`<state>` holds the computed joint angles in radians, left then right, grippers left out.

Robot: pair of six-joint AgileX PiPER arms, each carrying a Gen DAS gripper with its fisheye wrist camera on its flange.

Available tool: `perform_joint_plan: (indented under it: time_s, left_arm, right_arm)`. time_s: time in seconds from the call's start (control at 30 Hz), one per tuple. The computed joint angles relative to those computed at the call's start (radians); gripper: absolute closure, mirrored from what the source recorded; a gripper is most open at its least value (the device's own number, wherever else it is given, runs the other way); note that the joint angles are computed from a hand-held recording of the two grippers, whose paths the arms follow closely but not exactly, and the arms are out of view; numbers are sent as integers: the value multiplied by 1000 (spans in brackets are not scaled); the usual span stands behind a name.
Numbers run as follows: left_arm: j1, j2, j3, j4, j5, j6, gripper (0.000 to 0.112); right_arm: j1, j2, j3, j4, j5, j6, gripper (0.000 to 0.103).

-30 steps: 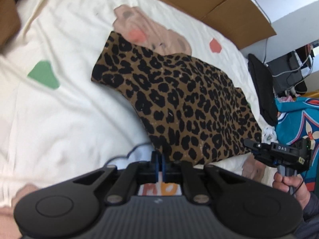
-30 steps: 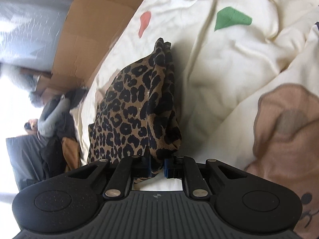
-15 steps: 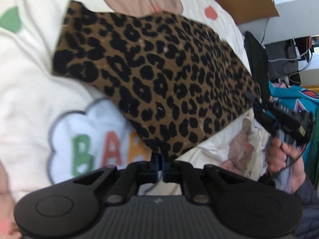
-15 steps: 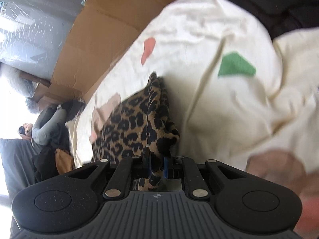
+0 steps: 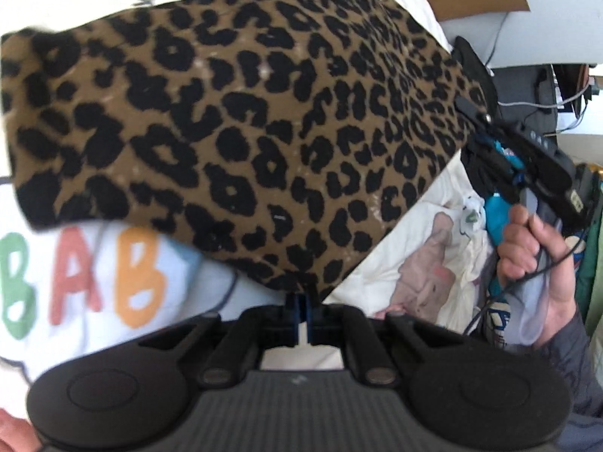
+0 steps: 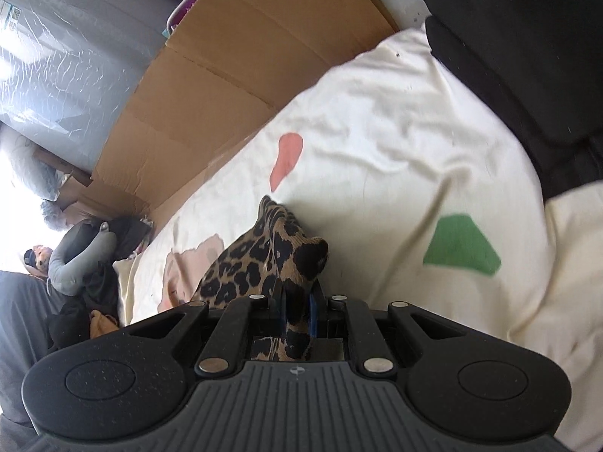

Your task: Fold clothes

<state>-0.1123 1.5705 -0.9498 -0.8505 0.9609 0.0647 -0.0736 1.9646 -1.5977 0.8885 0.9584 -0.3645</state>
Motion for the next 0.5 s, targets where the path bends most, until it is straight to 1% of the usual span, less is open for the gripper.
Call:
perform_joint_plan:
  time_s: [0.1,0.23,0.47,0.5]
  left_arm:
    - [-56,-4,-3,-4,-49,-25,109]
    - [-103,23,-16,-68,-85,-5,109]
    - [-156,93,-90,-118,-100,6,108]
    - [-158,103,-102,-122,-90,8,107]
  right_arm:
    - [7,31,-59,-14,8,13,94]
    - [28,77,-158,-49,11,17,94]
    - [54,168,-328,-102,30,63,93]
    - [57,179,-348,-111,31,70,93]
